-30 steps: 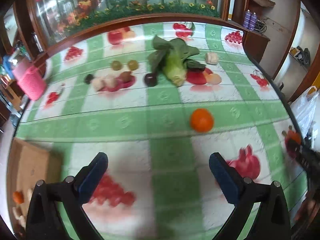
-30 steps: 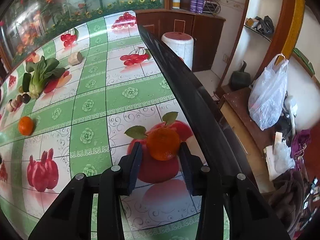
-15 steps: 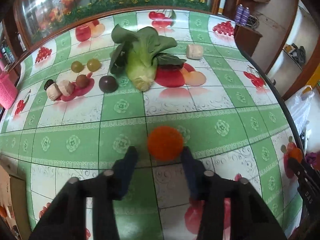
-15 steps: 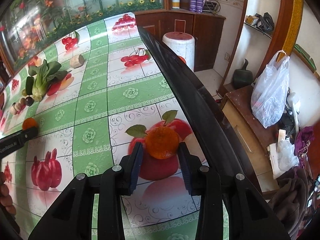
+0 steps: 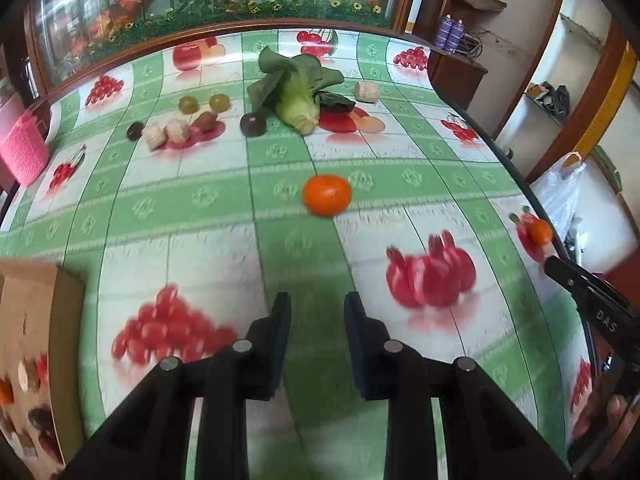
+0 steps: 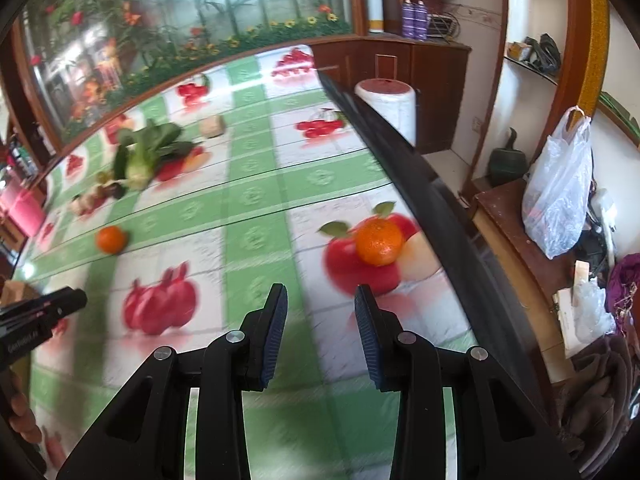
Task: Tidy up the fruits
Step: 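Grasp a mandarin with the right gripper while the left gripper grasps another mandarin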
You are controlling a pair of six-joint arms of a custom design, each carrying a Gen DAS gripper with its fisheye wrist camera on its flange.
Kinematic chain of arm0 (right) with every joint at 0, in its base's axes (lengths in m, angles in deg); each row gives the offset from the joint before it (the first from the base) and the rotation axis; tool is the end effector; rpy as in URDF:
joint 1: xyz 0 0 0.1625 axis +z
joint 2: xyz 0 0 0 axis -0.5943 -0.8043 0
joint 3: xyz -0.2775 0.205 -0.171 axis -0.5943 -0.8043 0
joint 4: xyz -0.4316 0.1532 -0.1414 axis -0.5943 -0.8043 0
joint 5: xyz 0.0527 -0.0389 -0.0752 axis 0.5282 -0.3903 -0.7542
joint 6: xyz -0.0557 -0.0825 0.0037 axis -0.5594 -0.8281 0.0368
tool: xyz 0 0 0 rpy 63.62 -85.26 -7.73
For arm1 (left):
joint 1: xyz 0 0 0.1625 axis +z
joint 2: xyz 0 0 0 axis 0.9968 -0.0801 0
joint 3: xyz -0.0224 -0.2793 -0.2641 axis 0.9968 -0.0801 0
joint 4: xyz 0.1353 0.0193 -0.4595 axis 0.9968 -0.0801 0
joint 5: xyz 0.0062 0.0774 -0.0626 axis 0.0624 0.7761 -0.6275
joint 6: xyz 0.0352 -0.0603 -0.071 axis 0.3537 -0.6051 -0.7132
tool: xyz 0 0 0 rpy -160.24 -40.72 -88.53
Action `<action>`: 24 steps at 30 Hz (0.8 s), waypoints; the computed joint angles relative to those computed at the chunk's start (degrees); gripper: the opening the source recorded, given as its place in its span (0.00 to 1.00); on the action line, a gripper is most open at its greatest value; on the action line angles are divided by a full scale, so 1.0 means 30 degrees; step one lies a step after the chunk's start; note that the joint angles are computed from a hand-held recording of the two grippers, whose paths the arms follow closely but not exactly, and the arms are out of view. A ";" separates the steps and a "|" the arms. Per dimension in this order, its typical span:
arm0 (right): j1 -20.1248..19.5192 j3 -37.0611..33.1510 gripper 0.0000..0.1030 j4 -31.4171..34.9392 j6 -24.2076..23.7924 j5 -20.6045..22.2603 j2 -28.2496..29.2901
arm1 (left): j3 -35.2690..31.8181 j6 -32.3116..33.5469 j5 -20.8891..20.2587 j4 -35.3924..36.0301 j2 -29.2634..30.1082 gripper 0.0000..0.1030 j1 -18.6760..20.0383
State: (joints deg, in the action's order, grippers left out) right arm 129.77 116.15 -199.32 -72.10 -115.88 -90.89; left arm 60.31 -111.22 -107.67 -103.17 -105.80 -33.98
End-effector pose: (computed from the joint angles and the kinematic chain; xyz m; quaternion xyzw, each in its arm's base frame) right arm 0.1213 -0.6279 0.1996 0.1494 -0.8929 0.2984 0.3024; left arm -0.2063 -0.5925 0.1084 0.0708 0.9068 -0.2709 0.3153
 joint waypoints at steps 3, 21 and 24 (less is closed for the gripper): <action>0.0296 0.0946 0.33 -0.0162 -0.0331 0.0150 -0.0466 | 0.0857 -0.0300 0.0084 0.0161 -0.0696 0.29 -0.0246; -0.0785 -0.1961 0.46 0.0238 0.1980 -0.0439 0.0851 | -0.2586 0.1171 0.0911 -0.0632 0.1853 0.84 0.0610; -0.0919 -0.3058 0.47 0.1661 0.2482 -0.0734 0.1523 | -0.3502 0.1520 0.0982 -0.0408 0.2753 0.84 0.0733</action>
